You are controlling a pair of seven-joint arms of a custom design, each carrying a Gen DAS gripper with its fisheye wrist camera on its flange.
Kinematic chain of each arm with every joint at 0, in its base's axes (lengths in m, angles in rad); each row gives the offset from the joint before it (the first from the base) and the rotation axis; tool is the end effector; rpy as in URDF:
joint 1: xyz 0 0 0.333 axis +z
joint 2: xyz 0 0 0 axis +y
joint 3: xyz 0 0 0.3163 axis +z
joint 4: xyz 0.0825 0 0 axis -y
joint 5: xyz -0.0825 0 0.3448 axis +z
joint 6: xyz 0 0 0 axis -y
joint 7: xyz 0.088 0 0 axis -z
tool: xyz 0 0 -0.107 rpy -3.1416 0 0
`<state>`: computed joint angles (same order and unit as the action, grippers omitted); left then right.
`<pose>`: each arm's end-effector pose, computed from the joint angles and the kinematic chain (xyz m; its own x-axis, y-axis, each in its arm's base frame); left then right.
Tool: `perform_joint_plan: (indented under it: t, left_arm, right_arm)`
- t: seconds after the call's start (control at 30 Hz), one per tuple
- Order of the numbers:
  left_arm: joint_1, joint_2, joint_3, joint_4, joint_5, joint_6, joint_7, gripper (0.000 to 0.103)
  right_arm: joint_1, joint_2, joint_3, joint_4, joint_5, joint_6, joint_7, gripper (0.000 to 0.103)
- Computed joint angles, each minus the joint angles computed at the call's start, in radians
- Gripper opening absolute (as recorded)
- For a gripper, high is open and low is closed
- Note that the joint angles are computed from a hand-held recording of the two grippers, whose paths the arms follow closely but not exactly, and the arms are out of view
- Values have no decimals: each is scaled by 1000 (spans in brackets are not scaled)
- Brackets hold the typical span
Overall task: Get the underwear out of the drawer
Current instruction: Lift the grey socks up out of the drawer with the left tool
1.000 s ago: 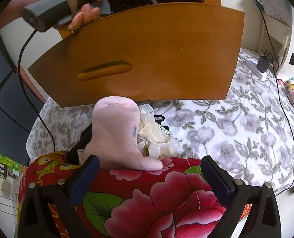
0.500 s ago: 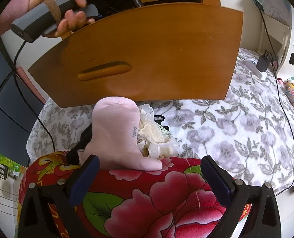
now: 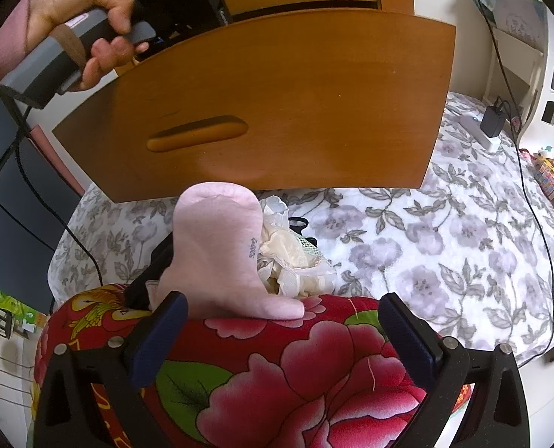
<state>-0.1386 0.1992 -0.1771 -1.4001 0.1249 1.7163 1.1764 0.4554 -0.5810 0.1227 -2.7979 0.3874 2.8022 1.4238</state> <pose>0.5675 -0.1610 0.6053 0.0761 -0.9964 -0.0372 -0.9870 -0.0700 -0.1446 0.3029 0.1778 0.4573 0.4264 -0.8903 -0.1597 -0.7896 -0.2801 -0.5460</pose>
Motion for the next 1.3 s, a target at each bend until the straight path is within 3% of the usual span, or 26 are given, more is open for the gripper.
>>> perform_joint_plan:
  t: [0.3, 0.6, 0.8, 1.1, 1.3]
  left_arm:
    - [12, -189, 8, -220, 4, 121, -20, 26]
    - [8, -355, 2, -363, 118, 199, -84, 25]
    - [9, -502, -9, -491, 144, 297, -161, 25]
    - [26, -690, 10, -554, 189, 359, -169, 25]
    - [56, -854, -11, -650, 231, 424, -242, 25]
  right_arm:
    - [-18, -12, 21, -5, -29, 0, 25, 103]
    - [-42, -38, 53, -12, -87, -3, 68, 103]
    - [-59, -49, 76, -17, -129, -3, 103, 103]
    - [-75, -107, 117, -31, -201, -21, 156, 103]
    - [-69, -133, 130, -39, -229, -22, 184, 103]
